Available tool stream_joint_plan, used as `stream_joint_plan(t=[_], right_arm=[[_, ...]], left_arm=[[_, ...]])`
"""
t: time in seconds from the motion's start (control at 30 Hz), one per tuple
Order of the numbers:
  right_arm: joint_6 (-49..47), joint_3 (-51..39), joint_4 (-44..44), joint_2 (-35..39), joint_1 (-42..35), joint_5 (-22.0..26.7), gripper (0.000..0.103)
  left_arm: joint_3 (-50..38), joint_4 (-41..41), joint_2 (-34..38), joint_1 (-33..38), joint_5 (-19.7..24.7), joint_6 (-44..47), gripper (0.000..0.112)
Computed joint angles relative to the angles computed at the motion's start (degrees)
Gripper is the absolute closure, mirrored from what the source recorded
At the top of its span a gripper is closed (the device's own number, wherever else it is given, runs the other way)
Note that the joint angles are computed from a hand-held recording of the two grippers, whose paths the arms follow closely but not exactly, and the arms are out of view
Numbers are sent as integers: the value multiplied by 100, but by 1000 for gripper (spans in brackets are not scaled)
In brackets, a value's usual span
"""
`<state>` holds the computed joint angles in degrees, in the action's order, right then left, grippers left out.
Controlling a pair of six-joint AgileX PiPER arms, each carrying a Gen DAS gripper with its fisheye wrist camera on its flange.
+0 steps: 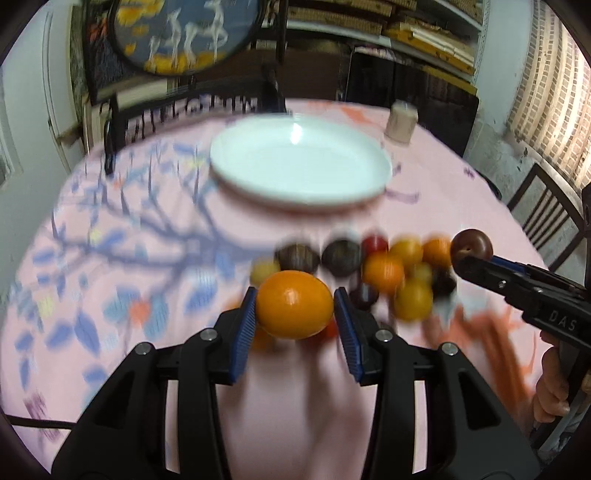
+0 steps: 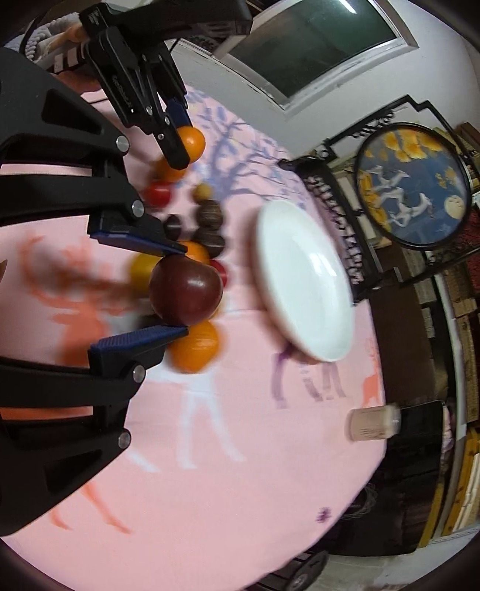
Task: Organize fruits
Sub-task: 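Grasp the dark red plum with the right tool while the left tool lifts the orange, then release the orange onto the white plate with the left tool while the right tool releases the plum there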
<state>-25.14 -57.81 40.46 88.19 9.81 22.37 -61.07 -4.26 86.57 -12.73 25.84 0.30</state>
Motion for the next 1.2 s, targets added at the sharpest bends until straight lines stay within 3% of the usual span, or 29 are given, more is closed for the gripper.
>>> stream_joint_plan(t=[0.13,0.33,0.53,0.63,0.67,0.7,0.83,0.93,1.0,1.1,1.2], right_arm=[[550,-1203,-349,816,-17,255,65],[1616,-3287,-1135,2288,-4,889,65],[1780,-4156,-1409,2972,-48,1301,60],[1498,-3933,-1148,2880,-88,1053,53],[1462,-3920,-1102,2860,-87,1030,49],[1363,-3831,-989,2796,-88,953,49],[1037,-3330,-745,2395,-61,594,49],[663,-2621,-448,1856,-64,225,49],[238,-2039,-24,1464,-85,-25,41],[-530,-1072,548,871,-49,-463,39],[-835,-342,704,479,-42,-644,39]], left_arm=[[-1262,316,861,6,307,-383,70],[-3301,264,2392,193,1153,-540,70],[-3975,315,3034,193,1347,-433,69],[-3892,397,3002,166,1252,-433,67],[-3831,359,2955,175,1205,-405,60],[-3736,385,2879,177,1113,-457,56],[-3225,455,2500,217,751,-554,56],[-2621,273,2072,386,461,-428,56],[-2192,264,1796,494,258,-522,50],[-1377,164,1313,671,-87,-504,45],[-524,577,820,758,-346,-753,45]])
